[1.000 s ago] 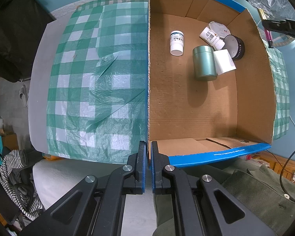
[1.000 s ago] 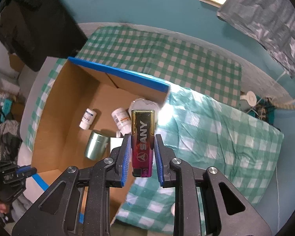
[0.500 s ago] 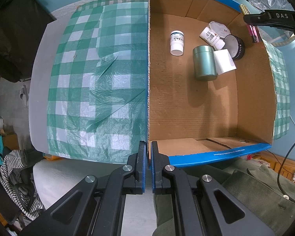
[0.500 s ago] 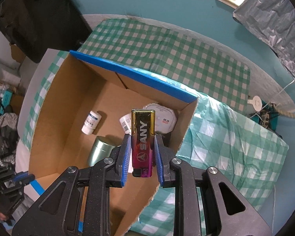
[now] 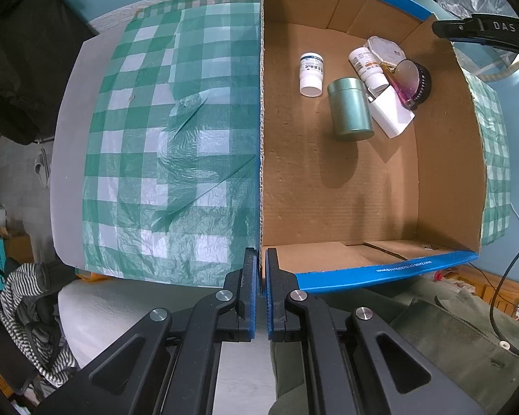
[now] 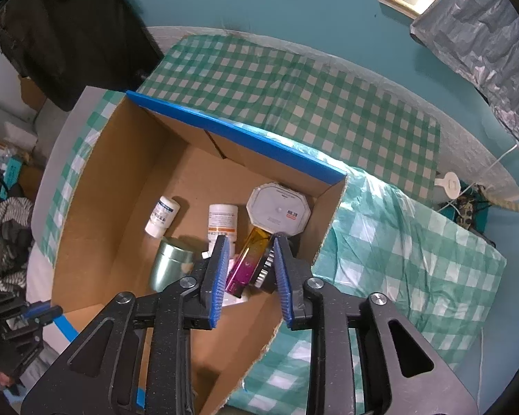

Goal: Organize rigid objects
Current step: 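Lower the lighter beside the fan and open the right tool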

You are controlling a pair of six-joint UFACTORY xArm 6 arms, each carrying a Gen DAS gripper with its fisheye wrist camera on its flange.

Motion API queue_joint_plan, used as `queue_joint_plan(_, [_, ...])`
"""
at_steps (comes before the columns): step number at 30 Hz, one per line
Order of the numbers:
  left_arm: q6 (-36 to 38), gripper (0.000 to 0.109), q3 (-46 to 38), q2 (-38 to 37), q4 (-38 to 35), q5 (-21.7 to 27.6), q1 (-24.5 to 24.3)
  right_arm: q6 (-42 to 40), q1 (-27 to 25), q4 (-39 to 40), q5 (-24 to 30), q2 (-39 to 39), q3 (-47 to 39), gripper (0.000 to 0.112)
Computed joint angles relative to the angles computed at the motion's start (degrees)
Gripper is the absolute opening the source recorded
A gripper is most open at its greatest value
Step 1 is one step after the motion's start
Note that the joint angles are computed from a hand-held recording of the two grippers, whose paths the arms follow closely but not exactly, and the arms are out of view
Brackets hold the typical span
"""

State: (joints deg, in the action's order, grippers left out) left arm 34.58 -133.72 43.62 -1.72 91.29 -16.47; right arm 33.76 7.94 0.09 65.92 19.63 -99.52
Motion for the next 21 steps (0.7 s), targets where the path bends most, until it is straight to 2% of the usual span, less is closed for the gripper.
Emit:
queue_joint_plan(12, [0.13, 0.004, 0.24, -0.23, 0.04, -0.11, -0.02, 0.6, 0.69, -1.53, 0.24, -4.49, 2.81, 0.044])
queue_joint_plan(21, [0.24, 0.004, 0.02, -0.12, 0.12, 0.02, -0.04, 3.56, 0.8, -2.9, -0.71, -10.69, 9.19, 0.05])
